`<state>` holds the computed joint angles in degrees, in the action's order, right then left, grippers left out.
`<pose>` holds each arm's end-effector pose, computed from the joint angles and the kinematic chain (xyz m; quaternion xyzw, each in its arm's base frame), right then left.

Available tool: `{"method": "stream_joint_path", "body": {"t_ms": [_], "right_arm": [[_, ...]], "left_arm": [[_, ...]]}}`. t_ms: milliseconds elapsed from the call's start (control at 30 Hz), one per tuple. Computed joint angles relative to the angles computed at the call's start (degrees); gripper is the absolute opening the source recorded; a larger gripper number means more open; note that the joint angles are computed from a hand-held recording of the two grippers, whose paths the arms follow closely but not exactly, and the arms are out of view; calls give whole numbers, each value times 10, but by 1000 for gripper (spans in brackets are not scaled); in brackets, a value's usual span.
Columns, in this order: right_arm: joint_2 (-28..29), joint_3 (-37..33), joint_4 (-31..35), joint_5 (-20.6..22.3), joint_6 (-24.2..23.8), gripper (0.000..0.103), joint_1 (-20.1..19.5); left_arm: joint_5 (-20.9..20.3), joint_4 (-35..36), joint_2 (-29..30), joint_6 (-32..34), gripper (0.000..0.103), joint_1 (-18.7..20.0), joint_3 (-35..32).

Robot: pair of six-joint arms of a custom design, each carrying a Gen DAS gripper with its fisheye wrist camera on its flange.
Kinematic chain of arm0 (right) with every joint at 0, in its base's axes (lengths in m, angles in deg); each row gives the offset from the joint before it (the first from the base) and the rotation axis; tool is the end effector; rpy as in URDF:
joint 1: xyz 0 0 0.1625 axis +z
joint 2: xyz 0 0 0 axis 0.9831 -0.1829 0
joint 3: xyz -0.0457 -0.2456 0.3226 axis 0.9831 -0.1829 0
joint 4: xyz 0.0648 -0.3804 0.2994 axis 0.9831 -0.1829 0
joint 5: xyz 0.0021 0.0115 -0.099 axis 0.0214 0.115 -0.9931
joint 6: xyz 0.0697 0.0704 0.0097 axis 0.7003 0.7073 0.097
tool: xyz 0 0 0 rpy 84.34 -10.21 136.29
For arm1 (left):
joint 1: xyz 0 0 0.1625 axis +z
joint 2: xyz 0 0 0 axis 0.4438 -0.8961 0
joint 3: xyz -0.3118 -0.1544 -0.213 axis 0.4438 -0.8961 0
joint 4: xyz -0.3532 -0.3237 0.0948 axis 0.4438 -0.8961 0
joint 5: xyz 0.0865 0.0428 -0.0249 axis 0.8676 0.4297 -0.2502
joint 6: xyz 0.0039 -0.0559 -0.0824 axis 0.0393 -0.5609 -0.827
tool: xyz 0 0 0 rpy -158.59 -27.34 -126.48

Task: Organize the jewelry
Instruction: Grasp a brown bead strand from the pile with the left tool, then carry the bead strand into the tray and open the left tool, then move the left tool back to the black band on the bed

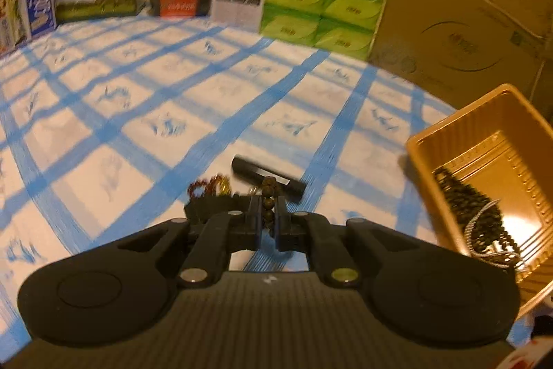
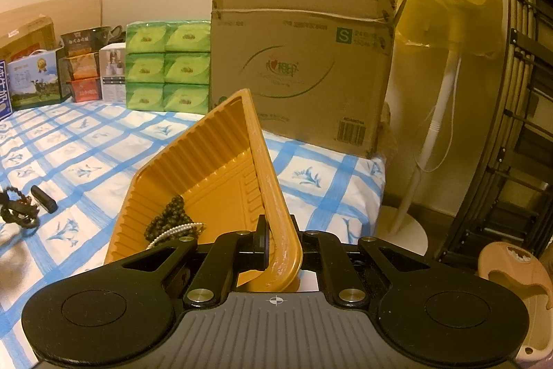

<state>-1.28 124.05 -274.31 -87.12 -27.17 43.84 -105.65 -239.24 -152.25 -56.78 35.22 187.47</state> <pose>0.2669 -0.3087 0.0711 0.1769 -0.8010 0.4529 0.3493 0.0127 -0.3994 0.3301 0.1358 0.8761 -0.3710 0.2762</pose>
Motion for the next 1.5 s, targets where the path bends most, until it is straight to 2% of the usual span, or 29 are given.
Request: {"method": "stream_joint_path", "body": {"t_ms": [300,500,833,1167,1267,1400,1500], "right_arm": [[0,-1,2,-2,1,8,4],[2,-2,3,-3,2,8,5],[4,-4,3,-4,4,8,7],[-1,-2,10,-4,14,8,10],[-2,-1,8,-2,13,8,7],[-3,0,7,1,14,8,4],[-4,0,7,1,15,8,3]], "left_arm": [[2,58,-42,11,5,-70,-13],[-23,88,-48,13,5,-113,-14],[-87,85,16,6,5,-155,2],[-126,46,111,9,5,-163,6],[-133,36,127,7,5,-163,6],[-163,40,140,-3,6,-154,1],[-155,39,133,-6,6,-150,4]]}}
